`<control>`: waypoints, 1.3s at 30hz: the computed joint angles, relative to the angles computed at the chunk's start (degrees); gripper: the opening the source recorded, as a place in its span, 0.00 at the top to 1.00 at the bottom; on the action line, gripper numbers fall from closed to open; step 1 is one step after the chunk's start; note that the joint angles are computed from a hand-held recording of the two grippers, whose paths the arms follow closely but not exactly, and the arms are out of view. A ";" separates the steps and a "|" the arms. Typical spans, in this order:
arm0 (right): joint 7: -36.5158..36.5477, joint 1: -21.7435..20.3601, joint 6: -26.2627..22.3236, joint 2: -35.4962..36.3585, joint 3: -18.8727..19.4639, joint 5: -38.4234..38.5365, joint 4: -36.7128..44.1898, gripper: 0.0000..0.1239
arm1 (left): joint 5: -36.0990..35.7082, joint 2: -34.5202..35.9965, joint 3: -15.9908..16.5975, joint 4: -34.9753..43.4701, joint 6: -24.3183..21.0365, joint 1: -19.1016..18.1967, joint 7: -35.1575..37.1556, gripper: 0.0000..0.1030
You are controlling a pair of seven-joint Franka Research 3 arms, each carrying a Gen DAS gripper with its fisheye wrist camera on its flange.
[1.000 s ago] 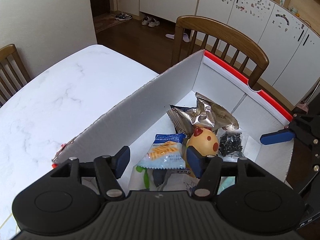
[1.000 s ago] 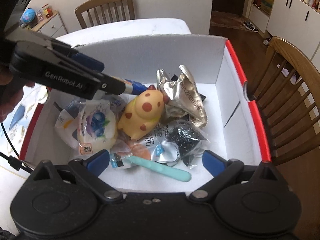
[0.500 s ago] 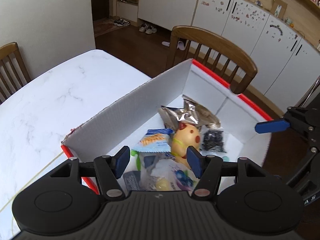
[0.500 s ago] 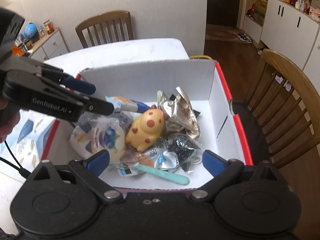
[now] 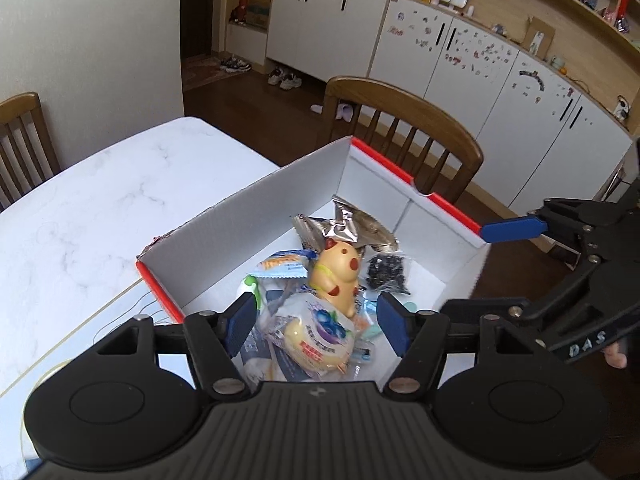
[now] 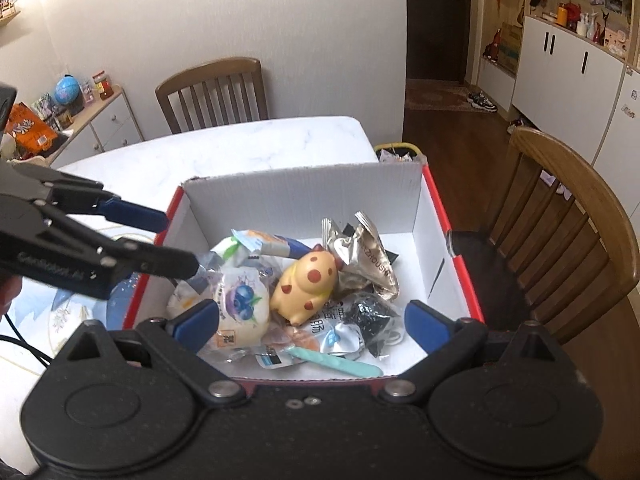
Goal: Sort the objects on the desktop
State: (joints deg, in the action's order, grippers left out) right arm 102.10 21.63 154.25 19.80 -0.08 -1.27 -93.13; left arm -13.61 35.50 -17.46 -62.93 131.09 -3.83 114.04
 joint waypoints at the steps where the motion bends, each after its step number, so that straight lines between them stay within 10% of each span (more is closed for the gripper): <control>1: 0.32 0.18 0.39 -0.28 -0.13 -0.22 -0.38 0.19 | -0.45 -1.05 -0.28 -1.51 0.59 0.43 0.49 0.35; 24: 6.90 2.68 11.45 -5.95 -1.78 -5.03 -9.13 0.17 | -8.05 -18.40 1.63 -26.82 14.94 2.84 1.36 0.00; 39: 23.30 5.75 14.72 -9.16 -4.52 -22.95 -15.18 0.17 | -4.90 -23.89 2.98 -37.57 22.90 1.10 -1.37 0.00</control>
